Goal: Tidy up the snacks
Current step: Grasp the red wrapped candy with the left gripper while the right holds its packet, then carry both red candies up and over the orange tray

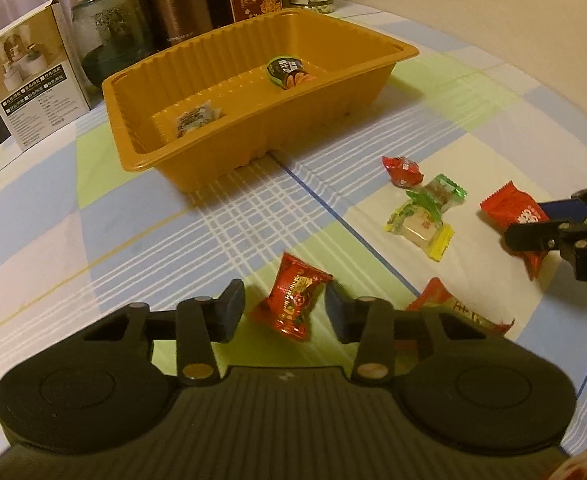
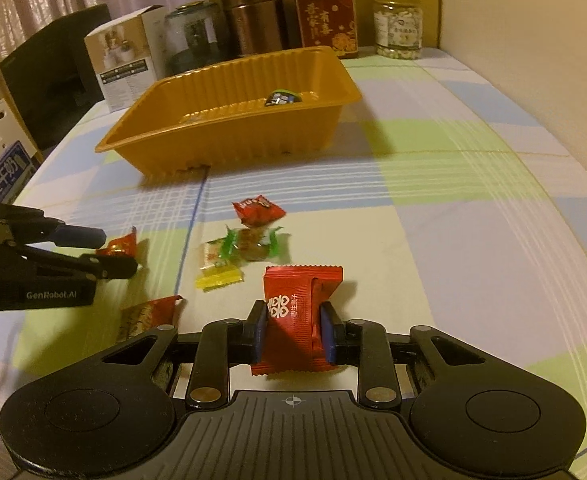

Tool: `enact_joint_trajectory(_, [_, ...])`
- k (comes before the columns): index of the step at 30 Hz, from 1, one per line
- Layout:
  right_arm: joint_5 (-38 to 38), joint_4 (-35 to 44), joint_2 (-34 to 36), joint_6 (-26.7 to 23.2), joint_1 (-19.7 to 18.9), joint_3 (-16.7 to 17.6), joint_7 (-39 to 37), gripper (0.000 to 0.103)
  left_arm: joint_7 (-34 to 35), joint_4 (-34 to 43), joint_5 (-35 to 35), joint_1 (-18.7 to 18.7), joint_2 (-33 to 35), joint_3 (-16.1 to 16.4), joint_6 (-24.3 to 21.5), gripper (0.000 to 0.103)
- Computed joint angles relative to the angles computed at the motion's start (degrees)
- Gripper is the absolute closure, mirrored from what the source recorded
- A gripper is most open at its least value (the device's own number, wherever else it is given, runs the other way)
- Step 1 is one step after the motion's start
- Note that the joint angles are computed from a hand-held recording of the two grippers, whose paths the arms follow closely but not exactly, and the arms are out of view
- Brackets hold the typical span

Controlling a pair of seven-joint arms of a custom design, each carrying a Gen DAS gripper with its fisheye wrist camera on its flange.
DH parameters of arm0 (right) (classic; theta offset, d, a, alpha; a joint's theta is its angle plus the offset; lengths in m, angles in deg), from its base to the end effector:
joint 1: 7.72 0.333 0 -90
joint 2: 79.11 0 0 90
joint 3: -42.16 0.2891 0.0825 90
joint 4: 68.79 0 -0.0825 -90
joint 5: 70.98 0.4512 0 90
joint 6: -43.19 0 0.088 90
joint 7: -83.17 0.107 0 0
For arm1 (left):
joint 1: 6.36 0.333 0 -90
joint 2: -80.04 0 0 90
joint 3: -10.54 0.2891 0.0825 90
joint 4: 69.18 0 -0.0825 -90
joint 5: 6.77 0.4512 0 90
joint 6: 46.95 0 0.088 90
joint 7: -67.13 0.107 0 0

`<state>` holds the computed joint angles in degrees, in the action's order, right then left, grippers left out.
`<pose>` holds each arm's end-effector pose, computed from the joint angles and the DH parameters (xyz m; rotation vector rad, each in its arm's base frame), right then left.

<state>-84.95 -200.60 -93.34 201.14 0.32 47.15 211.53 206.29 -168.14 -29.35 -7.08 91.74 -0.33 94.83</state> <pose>0.5654 0.1425 0.4714 -1.5359 1.9652 -0.5323 0.7079 -0.1357 0.4735 -1.0177 2.5151 -0.7828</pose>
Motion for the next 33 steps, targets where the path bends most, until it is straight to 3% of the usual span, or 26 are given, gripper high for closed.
enact_joint_trajectory(4, [0.7, -0.1, 0.0, 0.4, 0.2, -0.2, -0.1, 0.075, -1.4, 0.3, 0.5, -0.2, 0.1, 0.1, -0.5, 0.080])
enact_joint_trajectory(17, [1.0, -0.3, -1.5, 0.7, 0.3, 0.2, -0.2, 0.075, -13.7, -8.0, 2.4, -2.1, -7.8, 1.1, 1.7, 0.081])
enact_joint_trajectory(33, [0.1, -1.5, -7.6, 0.5, -0.2, 1.7, -0.9, 0.075, -22.8, -17.5, 0.5, -4.7, -20.6, 3.9, 1.5, 0.081])
